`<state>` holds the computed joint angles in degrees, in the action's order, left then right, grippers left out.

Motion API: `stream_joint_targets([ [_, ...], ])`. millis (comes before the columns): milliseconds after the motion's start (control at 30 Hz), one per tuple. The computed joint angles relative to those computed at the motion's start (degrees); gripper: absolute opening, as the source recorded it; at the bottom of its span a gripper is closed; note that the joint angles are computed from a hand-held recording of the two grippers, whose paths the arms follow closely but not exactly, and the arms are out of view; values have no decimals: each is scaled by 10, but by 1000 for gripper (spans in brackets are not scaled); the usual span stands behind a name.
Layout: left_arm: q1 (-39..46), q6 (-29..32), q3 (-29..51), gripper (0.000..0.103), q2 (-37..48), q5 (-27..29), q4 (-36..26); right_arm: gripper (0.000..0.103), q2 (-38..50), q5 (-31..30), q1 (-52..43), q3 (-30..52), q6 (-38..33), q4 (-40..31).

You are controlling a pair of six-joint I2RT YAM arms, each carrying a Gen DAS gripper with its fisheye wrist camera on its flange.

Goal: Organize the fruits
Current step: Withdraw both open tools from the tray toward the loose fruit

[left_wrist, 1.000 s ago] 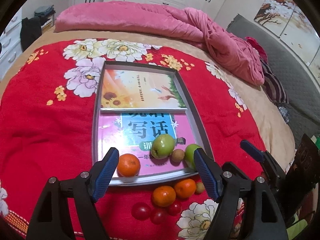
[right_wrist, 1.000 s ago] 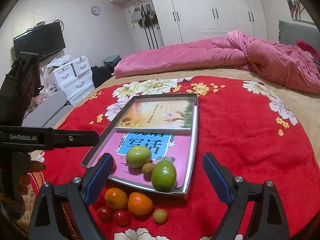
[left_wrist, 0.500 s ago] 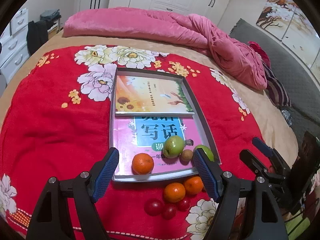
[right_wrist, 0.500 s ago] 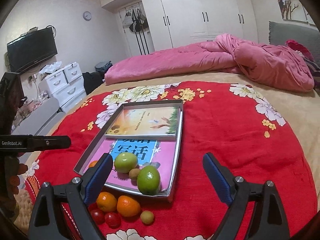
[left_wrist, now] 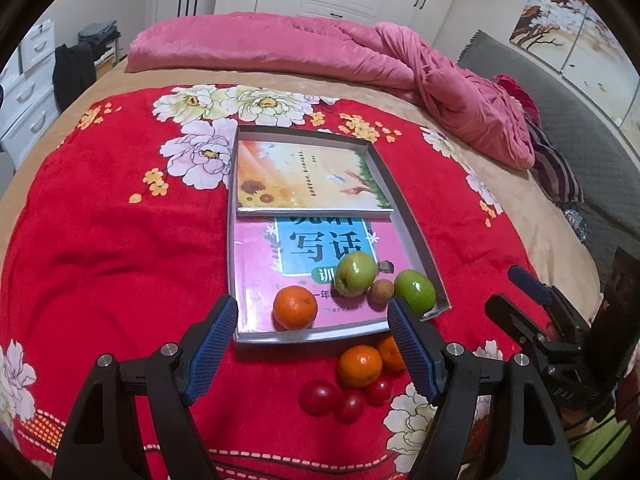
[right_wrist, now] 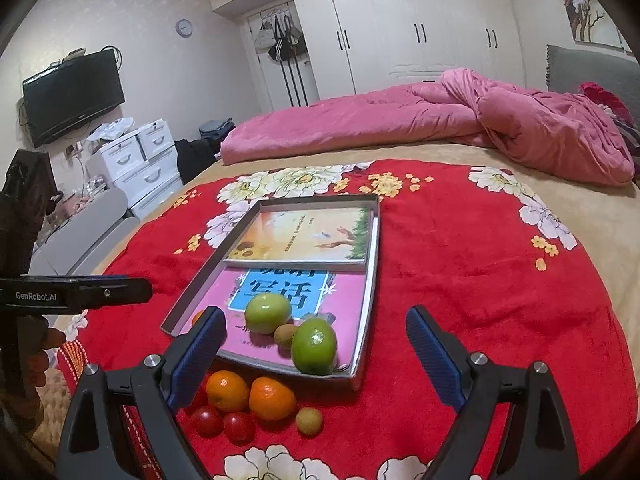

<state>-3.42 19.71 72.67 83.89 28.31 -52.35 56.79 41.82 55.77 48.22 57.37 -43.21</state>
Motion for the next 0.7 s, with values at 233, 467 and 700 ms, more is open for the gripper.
stream_joint_targets([
  [233,-3,15,-21,78,-18,-6,2,98,7,-18,13,-5,6,11],
  [467,-7,31,-42,79,-24,-16,-5,101,38,-34,32,2,15,15],
  [700,-11,34,-58,79,-27,-23,-7,101,65,-47,42,7,25,15],
])
